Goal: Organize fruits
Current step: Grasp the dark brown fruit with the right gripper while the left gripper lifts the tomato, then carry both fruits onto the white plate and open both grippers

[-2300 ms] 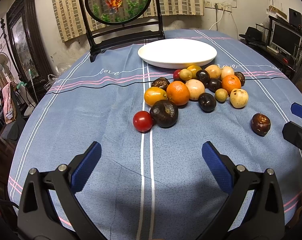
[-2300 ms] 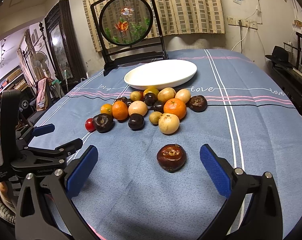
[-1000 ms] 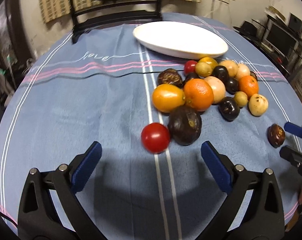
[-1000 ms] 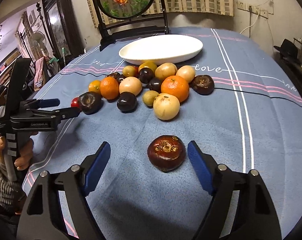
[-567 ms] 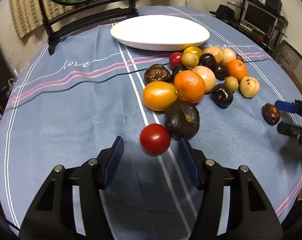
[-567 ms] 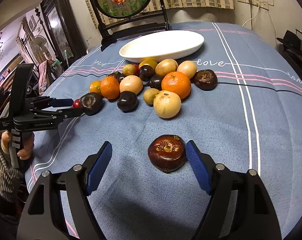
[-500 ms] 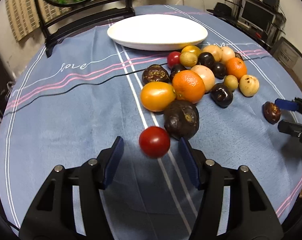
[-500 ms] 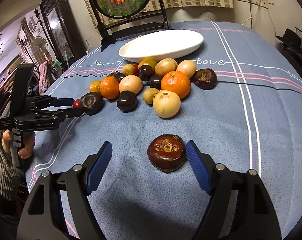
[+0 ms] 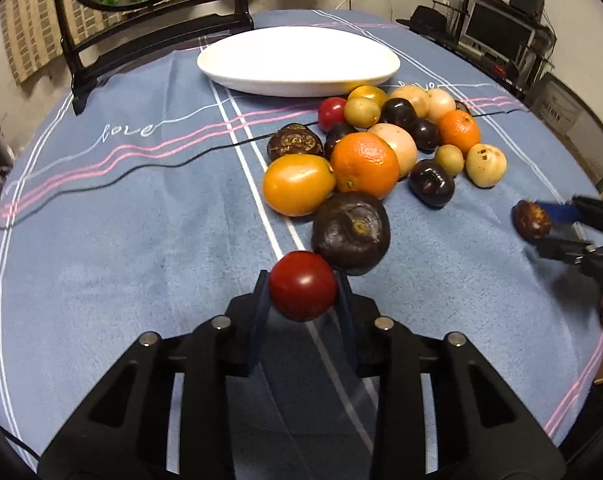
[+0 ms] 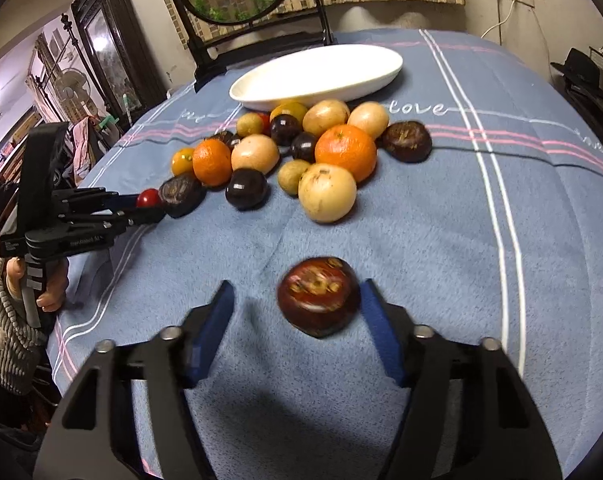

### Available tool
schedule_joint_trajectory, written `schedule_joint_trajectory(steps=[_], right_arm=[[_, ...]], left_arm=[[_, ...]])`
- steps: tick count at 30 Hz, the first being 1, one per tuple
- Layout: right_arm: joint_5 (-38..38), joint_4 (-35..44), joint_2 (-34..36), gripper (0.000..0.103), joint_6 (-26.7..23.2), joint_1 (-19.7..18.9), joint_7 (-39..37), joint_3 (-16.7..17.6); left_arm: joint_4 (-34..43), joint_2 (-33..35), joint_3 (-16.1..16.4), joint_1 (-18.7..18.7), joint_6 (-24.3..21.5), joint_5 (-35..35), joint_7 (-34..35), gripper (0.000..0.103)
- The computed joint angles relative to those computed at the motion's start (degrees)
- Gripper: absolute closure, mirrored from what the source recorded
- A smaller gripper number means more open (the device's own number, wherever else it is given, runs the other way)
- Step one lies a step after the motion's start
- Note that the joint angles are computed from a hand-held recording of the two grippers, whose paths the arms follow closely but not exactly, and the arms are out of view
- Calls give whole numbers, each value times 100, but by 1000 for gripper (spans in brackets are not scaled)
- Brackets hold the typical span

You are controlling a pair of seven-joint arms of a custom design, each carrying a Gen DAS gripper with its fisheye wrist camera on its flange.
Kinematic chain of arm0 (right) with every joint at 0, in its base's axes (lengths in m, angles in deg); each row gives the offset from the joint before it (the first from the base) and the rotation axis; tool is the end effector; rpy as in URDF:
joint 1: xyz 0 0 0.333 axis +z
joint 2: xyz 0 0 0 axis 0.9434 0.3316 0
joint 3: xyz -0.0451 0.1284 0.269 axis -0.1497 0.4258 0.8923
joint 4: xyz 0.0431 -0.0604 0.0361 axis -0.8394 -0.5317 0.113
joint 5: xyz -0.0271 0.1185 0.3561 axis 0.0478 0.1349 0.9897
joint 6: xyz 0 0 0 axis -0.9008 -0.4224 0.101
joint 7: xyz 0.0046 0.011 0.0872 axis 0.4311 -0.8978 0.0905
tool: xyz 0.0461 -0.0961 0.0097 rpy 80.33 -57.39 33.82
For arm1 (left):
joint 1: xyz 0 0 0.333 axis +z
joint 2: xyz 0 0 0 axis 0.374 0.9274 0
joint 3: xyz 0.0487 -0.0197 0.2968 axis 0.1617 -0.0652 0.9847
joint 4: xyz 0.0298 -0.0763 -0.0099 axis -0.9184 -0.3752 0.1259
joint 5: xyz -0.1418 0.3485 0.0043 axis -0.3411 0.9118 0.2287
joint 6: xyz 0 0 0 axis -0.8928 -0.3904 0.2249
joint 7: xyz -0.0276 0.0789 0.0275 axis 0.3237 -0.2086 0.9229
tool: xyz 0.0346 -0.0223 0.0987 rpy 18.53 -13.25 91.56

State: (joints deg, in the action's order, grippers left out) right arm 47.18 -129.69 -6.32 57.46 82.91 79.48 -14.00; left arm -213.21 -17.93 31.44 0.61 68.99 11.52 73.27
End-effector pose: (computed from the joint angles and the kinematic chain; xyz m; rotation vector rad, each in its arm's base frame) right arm 0.3876 0.0780 0.4803 -2.0172 1.3768 -0.1658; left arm 0.4179 -0.3220 0.4727 -1.6473 2.1728 -0.7014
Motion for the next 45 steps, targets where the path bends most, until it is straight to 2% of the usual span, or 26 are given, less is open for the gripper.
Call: schedule_joint_trajectory(steps=[4, 17, 21, 23, 26, 30, 33, 38, 41, 42, 44, 45], right_arm=[[-28, -5, -3, 58, -33, 7, -17, -9], [22, 202, 232, 59, -109, 65, -58, -27], [102, 272, 226, 60, -129, 98, -251, -71], [199, 547, 318, 60, -103, 124, -356, -132], [426, 1160, 643, 60, 162, 192, -556, -178], [545, 2283, 1596, 60, 464, 237, -611, -115], [246, 3029, 2422, 60, 600, 147, -357, 30], [-424, 4119, 3640, 61, 346, 38, 218, 121], [-816, 4435, 3993, 60, 283, 42, 417, 140], [-976, 4575, 4111, 56, 195, 47, 481, 136], [-964, 4492, 4106, 37, 525, 61, 421, 178], [-927, 4440, 4090, 37, 701, 59, 318, 199]], left_arm=[[-33, -63, -132, 41, -98, 437, -475, 71], [-140, -206, -133, -21, -123, 701, -867, 71], [-74, -264, -59, -66, -105, 499, -767, 71], [221, -177, -57, -34, -271, 493, -714, 71], [1040, 228, -141, 84, -601, 910, -737, 71], [2165, 998, -136, 126, -800, 1074, -593, 71], [3217, 1815, -80, 124, -1026, 1125, -491, 71], [4474, 2895, 49, 100, -1375, 880, -316, 71], [4991, 3369, 78, 122, -1518, 660, -197, 71], [5147, 3515, 66, 139, -1562, 559, -124, 71], [5205, 3598, 103, 129, -1636, 516, -59, 70], [5196, 3607, 129, 113, -1640, 530, -59, 70]])
